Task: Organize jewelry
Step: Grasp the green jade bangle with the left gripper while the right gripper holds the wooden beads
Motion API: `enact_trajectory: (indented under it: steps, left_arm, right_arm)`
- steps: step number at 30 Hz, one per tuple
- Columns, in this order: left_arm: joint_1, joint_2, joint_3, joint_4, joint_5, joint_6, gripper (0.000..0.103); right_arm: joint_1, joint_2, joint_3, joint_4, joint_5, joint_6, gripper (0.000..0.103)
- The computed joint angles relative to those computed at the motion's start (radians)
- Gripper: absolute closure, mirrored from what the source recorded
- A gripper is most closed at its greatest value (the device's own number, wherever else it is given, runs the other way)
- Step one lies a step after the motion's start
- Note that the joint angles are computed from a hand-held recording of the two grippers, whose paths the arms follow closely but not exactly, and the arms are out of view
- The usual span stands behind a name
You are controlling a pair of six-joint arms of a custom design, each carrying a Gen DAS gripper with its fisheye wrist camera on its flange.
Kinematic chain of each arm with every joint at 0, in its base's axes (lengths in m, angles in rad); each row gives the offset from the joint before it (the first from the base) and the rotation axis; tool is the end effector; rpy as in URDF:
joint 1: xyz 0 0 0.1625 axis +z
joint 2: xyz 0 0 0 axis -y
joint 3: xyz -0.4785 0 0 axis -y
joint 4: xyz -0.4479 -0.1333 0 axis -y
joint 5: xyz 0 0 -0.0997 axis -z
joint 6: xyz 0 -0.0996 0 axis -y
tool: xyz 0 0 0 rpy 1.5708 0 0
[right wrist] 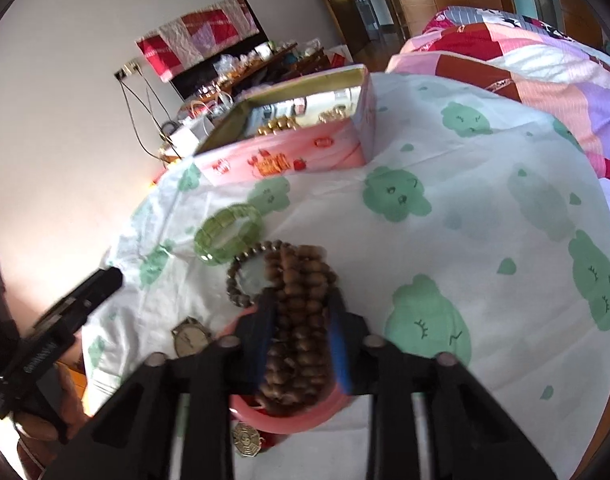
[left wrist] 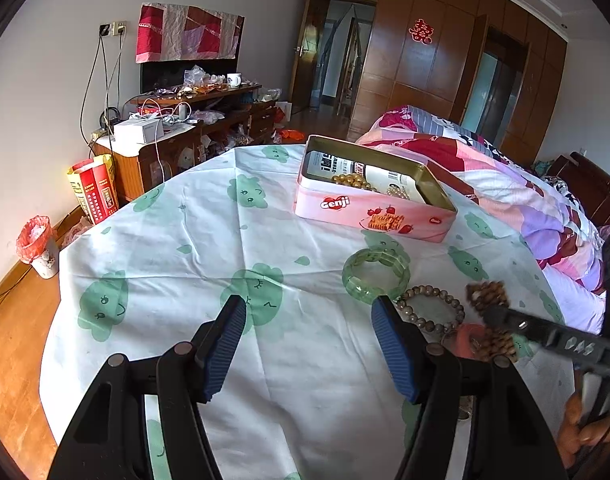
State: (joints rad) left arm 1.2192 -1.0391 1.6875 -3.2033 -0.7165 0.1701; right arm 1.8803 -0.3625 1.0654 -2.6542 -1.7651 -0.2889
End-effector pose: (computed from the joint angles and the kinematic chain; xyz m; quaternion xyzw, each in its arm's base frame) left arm -0.0486 -0.7377 0.3513 0.0178 0.8255 -0.4613 0.3247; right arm 0.3883 -0.8396 -0.0111 0.2705 -0.9393 0.1892 0.0933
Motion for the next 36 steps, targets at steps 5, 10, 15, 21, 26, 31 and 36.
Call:
enact_trajectory:
  steps: [5, 10, 15, 21, 26, 31, 36]
  left_arm:
    - [0.000, 0.008, -0.009, 0.009, -0.007, 0.032, 0.037]
    - [0.006, 0.023, -0.053, 0.069, -0.088, 0.066, 0.037]
    - [0.007, 0.084, -0.130, 0.088, -0.140, 0.209, 0.039]
    - [0.025, 0.125, -0.228, 0.276, -0.186, 0.174, 0.058]
    - [0.032, 0.143, -0.275, 0.406, -0.180, 0.136, 0.059]
    - [0.047, 0.138, -0.300, 0.520, -0.190, 0.029, 0.089]
    - [0.060, 0.126, -0.300, 0.557, -0.229, -0.039, 0.096]
  right_arm:
    - [-0.007, -0.031, 0.030, -0.054, 0.085, 0.020, 0.077]
    - [-0.008, -0.056, 0.052, -0.115, 0.136, 0.034, 0.077]
    - [-0.006, -0.059, 0.053, -0.138, 0.115, 0.034, 0.077]
    - [-0.014, -0.060, 0.052, -0.125, 0.114, 0.043, 0.077]
    - [-0.022, -0.059, 0.047, -0.112, 0.120, 0.053, 0.077]
    - [-0.029, -0.058, 0.045, -0.104, 0.129, 0.061, 0.077]
    - [-0.032, -0.054, 0.037, -0.089, 0.137, 0.074, 0.077]
